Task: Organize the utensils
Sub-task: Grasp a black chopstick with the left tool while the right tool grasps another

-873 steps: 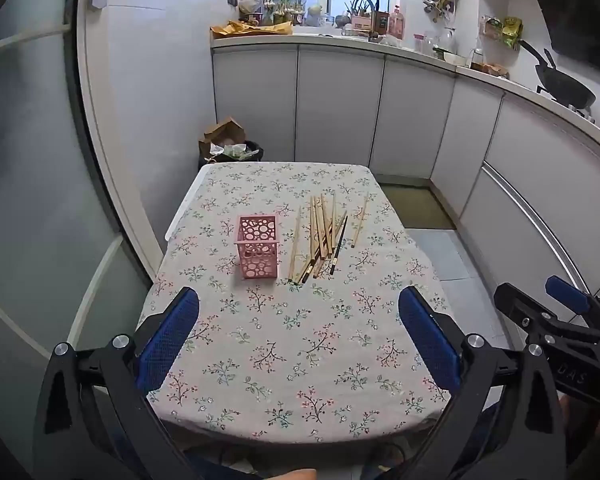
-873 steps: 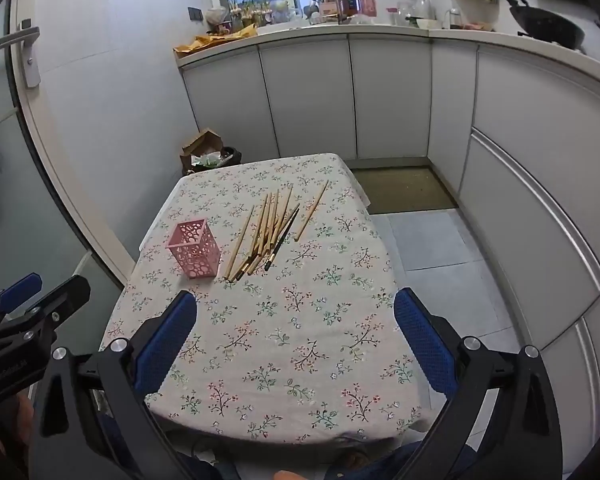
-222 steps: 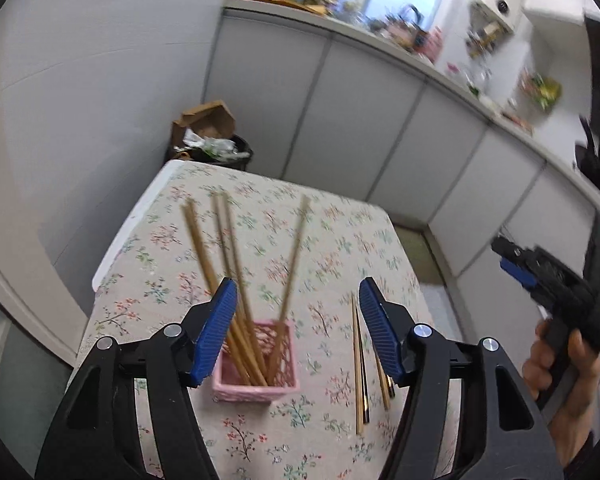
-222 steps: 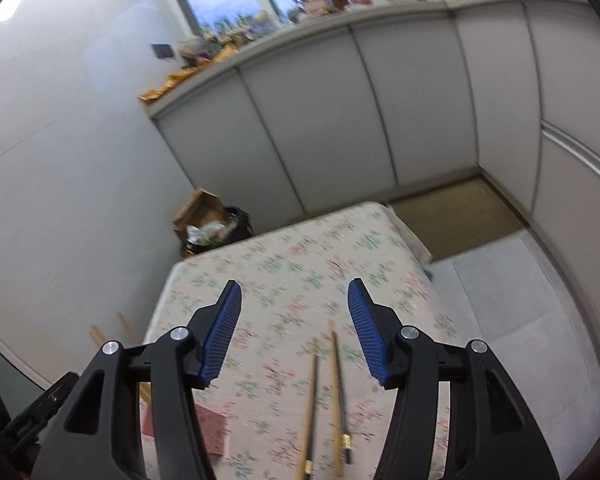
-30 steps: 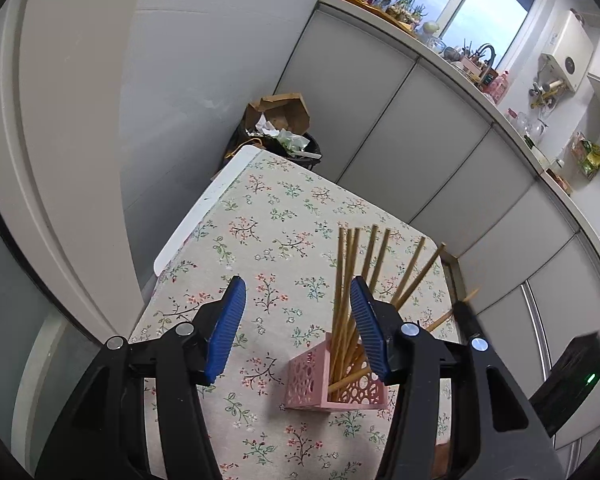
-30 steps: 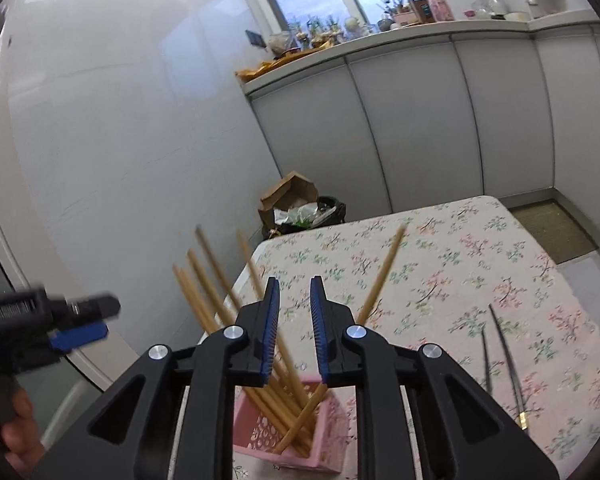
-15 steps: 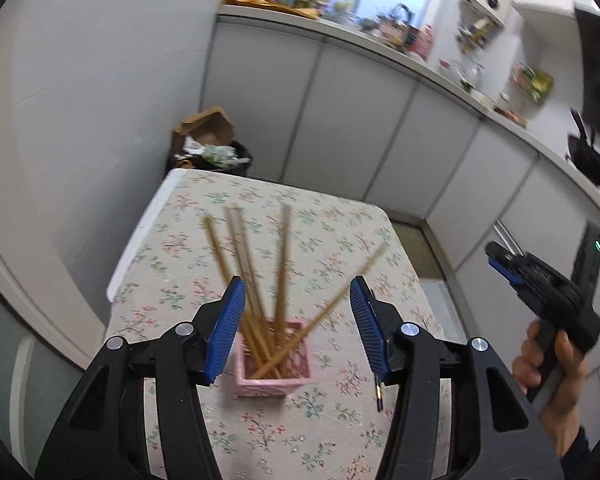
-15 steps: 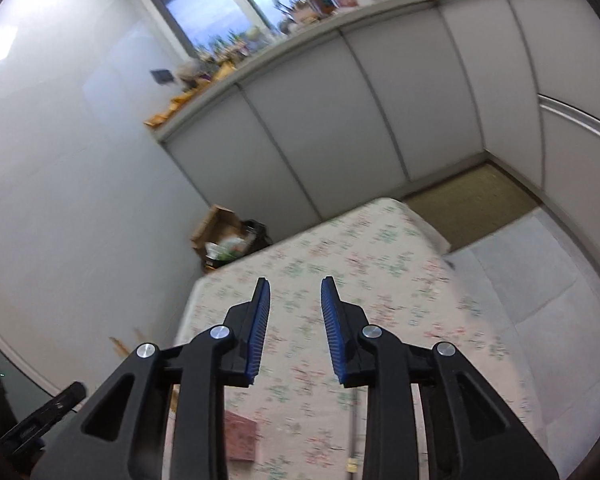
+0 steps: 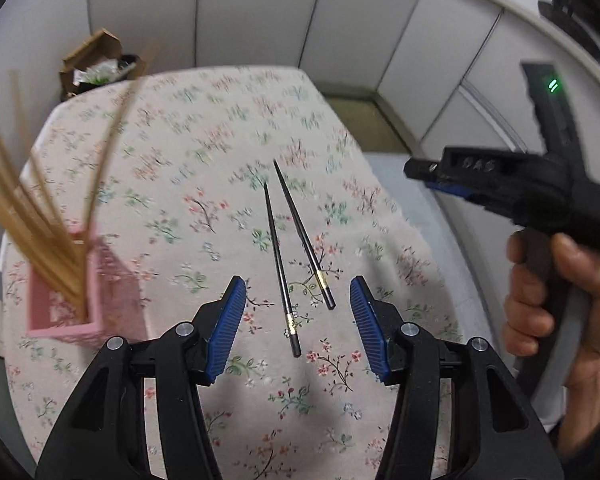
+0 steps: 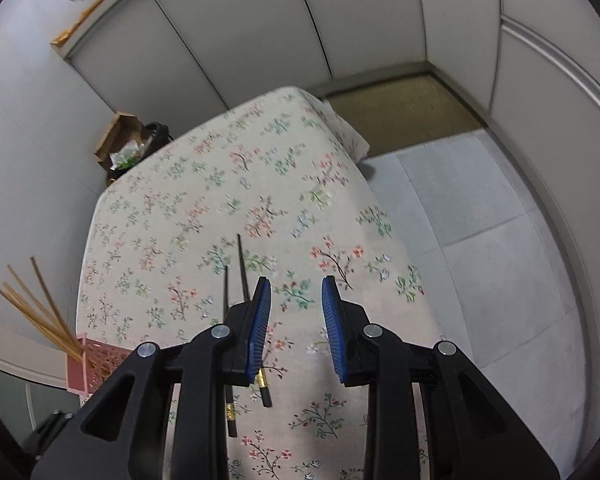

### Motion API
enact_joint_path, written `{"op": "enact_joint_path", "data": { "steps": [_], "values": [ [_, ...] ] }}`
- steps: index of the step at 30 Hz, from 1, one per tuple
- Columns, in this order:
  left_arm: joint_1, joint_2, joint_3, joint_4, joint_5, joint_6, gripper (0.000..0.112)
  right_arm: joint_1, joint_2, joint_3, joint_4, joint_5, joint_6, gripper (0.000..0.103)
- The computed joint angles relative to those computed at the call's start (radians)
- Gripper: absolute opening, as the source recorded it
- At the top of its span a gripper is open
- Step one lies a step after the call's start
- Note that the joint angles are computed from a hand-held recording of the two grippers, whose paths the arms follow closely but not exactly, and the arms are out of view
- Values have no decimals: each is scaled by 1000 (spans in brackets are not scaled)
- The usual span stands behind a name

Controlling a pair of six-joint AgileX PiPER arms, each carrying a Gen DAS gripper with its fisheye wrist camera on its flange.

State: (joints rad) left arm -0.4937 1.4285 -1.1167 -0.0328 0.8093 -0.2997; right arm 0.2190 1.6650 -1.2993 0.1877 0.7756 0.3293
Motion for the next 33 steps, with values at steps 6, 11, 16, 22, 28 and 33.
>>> {"op": "enact_joint_path", "data": {
  "steps": [6,11,16,22,28,33],
  "values": [
    [29,206,-49,-7,-38,-16,51,-5,38,-6,32,9,-39,28],
    [69,287,-86,-19,-42,3,51,0,67,-31,37,11,-47,28],
    [62,351,-130,-28,-40,23,51,1,93,-49,49,11,-62,28],
    [19,377,-128,58,-73,23,6,10,143,-77,34,21,-65,28],
    [64,302,-78,-73,-101,150,5,42,207,-116,20,28,-73,28],
    [84,232,-41,-120,-86,194,5,52,276,-154,109,31,-146,28]
  ]
}}
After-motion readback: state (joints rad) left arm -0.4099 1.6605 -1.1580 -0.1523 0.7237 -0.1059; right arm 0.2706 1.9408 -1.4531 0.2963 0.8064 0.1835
